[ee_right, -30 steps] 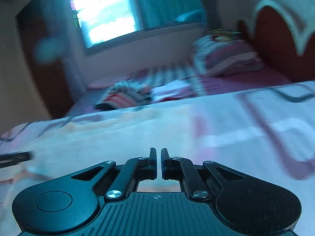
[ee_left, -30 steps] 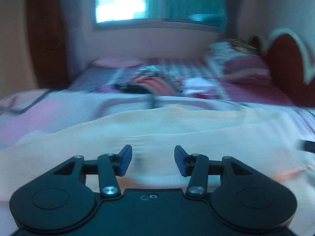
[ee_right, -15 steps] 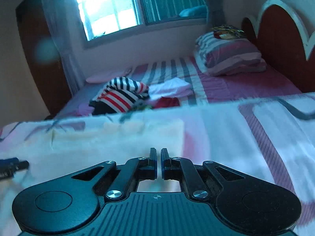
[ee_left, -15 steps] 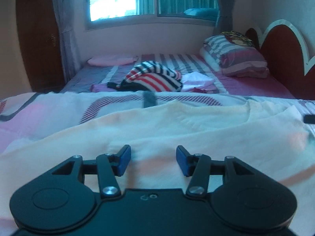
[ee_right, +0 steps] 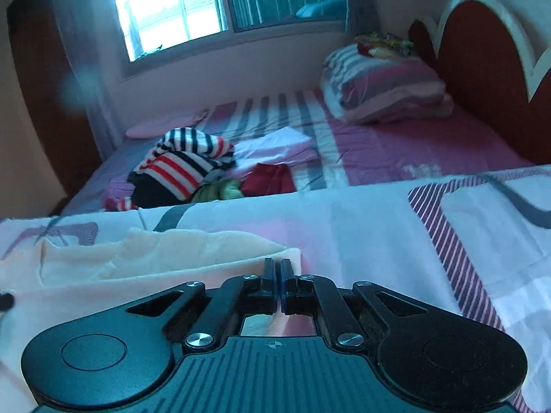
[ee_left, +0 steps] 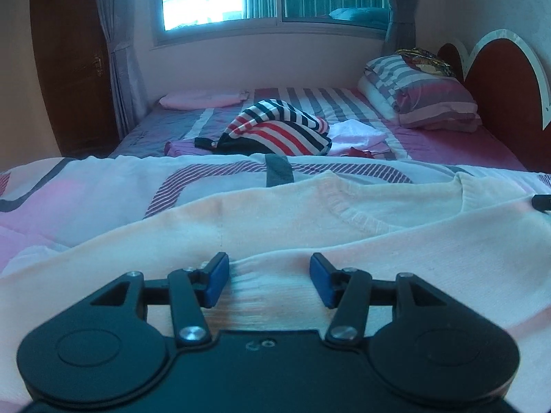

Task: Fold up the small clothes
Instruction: 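Move the left gripper to the other sleeve's ribbed cuff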

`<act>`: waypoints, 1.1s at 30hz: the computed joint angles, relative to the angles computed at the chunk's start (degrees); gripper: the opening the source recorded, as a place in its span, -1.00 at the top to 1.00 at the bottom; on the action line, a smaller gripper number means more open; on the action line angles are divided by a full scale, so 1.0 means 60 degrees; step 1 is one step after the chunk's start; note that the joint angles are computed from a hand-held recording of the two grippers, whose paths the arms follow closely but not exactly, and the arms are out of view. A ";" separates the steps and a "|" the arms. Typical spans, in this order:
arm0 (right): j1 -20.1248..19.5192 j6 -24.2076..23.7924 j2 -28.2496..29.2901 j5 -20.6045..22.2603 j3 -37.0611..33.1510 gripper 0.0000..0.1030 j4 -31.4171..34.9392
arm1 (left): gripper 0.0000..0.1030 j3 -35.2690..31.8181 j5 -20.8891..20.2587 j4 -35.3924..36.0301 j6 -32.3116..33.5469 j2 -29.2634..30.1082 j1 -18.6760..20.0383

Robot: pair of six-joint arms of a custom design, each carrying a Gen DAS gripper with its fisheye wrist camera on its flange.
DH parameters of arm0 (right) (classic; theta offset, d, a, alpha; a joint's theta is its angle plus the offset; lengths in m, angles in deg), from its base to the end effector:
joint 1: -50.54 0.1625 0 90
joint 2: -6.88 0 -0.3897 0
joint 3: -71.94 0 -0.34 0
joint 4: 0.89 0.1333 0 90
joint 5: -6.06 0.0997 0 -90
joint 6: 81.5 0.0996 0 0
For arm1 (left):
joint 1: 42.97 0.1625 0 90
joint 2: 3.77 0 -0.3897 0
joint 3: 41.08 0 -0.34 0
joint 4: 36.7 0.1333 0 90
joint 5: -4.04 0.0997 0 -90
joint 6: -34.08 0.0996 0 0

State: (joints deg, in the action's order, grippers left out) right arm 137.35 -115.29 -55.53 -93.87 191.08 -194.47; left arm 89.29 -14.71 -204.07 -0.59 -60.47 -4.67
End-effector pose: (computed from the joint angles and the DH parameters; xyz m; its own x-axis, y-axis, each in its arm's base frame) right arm 0.0877 -0.5124 0.2293 -0.8327 -0.2298 0.5038 -0.5114 0.6679 -0.5407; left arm -0.1816 -0.4334 0.1364 -0.6488 -0.1755 -0.7405 0.5035 0.6306 -0.5906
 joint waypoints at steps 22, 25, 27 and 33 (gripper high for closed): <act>0.0700 -0.0885 -0.0067 -0.1696 -0.0150 0.93 0.0576 | -0.02 -0.0503 0.0140 0.3676 -0.1915 -0.0637 -0.0180; 0.0650 -0.0653 -0.0750 -0.1188 0.0380 0.92 0.0656 | -0.01 -0.0140 0.0158 0.3862 -0.2299 -0.0918 -0.0633; 0.0614 -0.0653 -0.1009 -0.1166 0.0699 0.92 0.0867 | -0.02 -0.0126 -0.0165 0.3969 -0.2239 -0.0836 -0.0634; 0.0593 -0.0544 -0.1254 -0.1263 0.1029 0.92 0.0964 | -0.01 -0.0097 -0.0031 0.4996 -0.3438 -0.1044 -0.0887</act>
State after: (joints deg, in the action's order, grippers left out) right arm 140.90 -118.55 -63.05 -101.45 197.26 -188.69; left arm 88.71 -14.90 -174.09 -21.22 -66.74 -10.00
